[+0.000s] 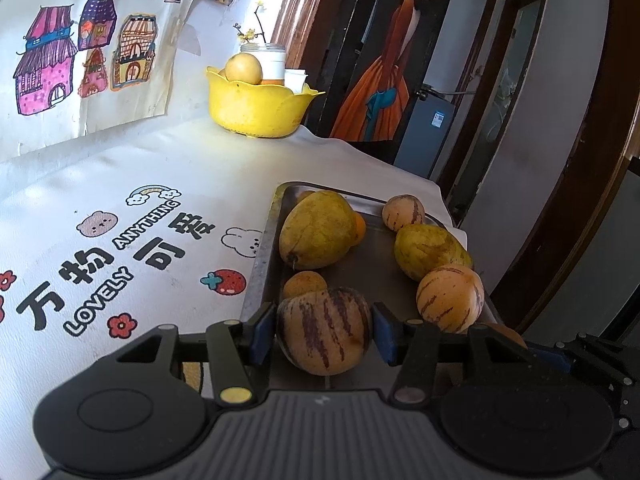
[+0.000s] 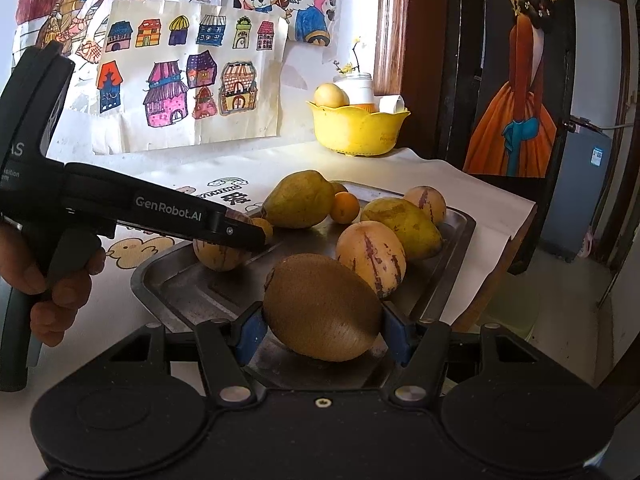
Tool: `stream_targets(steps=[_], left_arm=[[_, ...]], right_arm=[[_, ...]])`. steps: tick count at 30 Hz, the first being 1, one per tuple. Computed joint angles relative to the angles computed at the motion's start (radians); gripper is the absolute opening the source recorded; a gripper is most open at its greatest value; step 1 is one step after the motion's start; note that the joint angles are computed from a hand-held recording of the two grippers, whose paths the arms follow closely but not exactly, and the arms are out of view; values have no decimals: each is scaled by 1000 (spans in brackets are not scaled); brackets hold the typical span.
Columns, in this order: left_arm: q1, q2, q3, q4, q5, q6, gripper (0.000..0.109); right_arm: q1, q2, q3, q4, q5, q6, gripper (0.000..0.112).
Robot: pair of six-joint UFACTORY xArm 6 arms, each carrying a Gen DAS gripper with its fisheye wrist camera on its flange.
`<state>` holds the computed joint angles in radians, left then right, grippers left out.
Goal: Organize fruits
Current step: 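Lower the pepino and kiwi into the tray and open both grippers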
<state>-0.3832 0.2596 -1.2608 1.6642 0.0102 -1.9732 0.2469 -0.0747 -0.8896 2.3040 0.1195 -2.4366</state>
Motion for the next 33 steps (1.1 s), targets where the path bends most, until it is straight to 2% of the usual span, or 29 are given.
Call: stream_targets(steps=[16, 28, 33], left_arm=[[-1, -14, 13, 2, 2, -28, 58], [-10, -35, 19, 96, 13, -146, 69], [-15, -48, 28, 128, 31, -195, 77]], right_arm=[[-2, -15, 12, 64, 8, -39, 68], [-3, -30, 25, 131, 15, -85, 75], [-5, -35, 28, 147, 16, -96, 78]])
